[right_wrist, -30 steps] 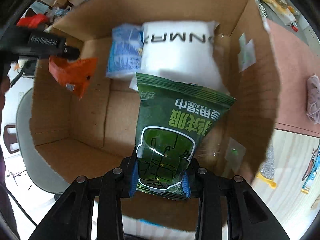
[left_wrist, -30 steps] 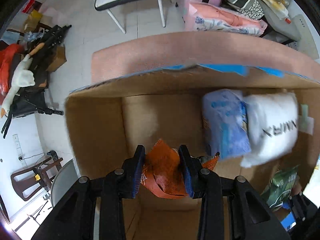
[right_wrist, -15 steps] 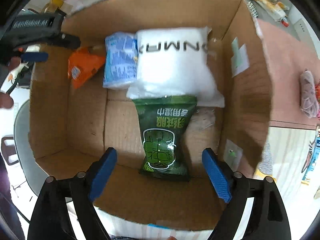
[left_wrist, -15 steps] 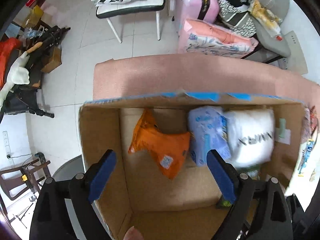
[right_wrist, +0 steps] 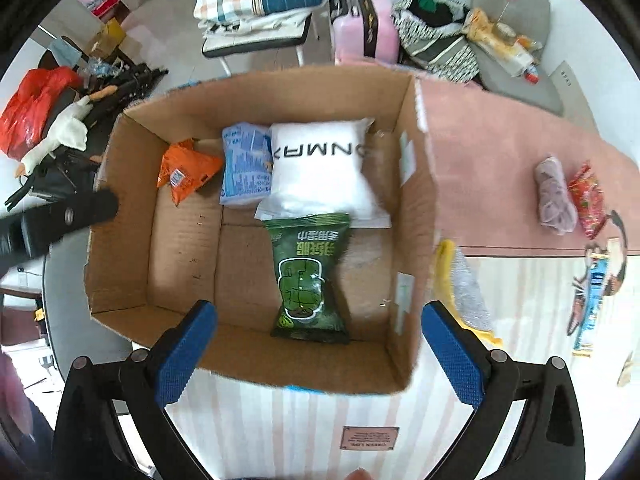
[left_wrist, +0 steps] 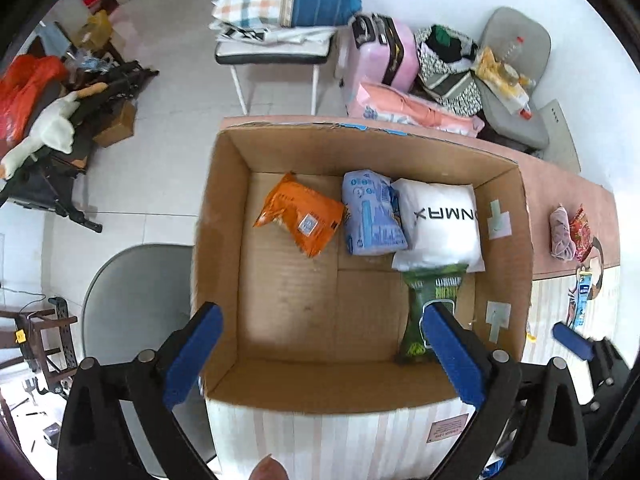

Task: Organize soft objects
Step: 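Place both bags into the box and open both tools, then grasp the lilac cloth with the left tool while the right grasps the red snack bag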

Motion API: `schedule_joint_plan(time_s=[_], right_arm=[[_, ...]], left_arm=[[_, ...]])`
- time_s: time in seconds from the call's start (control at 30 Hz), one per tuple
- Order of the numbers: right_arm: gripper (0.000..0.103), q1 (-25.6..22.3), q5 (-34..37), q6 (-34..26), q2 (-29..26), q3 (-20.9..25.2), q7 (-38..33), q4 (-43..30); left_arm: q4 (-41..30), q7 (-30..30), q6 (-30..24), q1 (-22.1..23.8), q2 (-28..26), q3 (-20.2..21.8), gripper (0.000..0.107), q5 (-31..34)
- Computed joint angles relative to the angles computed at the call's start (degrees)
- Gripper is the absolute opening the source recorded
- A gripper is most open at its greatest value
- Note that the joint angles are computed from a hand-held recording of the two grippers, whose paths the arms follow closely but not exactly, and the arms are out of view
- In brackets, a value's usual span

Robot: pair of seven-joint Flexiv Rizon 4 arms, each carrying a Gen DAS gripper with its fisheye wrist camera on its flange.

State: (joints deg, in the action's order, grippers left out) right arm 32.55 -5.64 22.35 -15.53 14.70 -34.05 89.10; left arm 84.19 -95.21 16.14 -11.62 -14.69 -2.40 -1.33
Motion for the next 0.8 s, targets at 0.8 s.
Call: schedule_joint_plan(time_s=[0.8], right_arm=[[0.103,-2.8,-0.9,5.7,16.4,1.6,2.2,10.5]], left_arm=[[1.4,-8.4,1.0,-4.4,10.2,-4.6,0.102,7.9]])
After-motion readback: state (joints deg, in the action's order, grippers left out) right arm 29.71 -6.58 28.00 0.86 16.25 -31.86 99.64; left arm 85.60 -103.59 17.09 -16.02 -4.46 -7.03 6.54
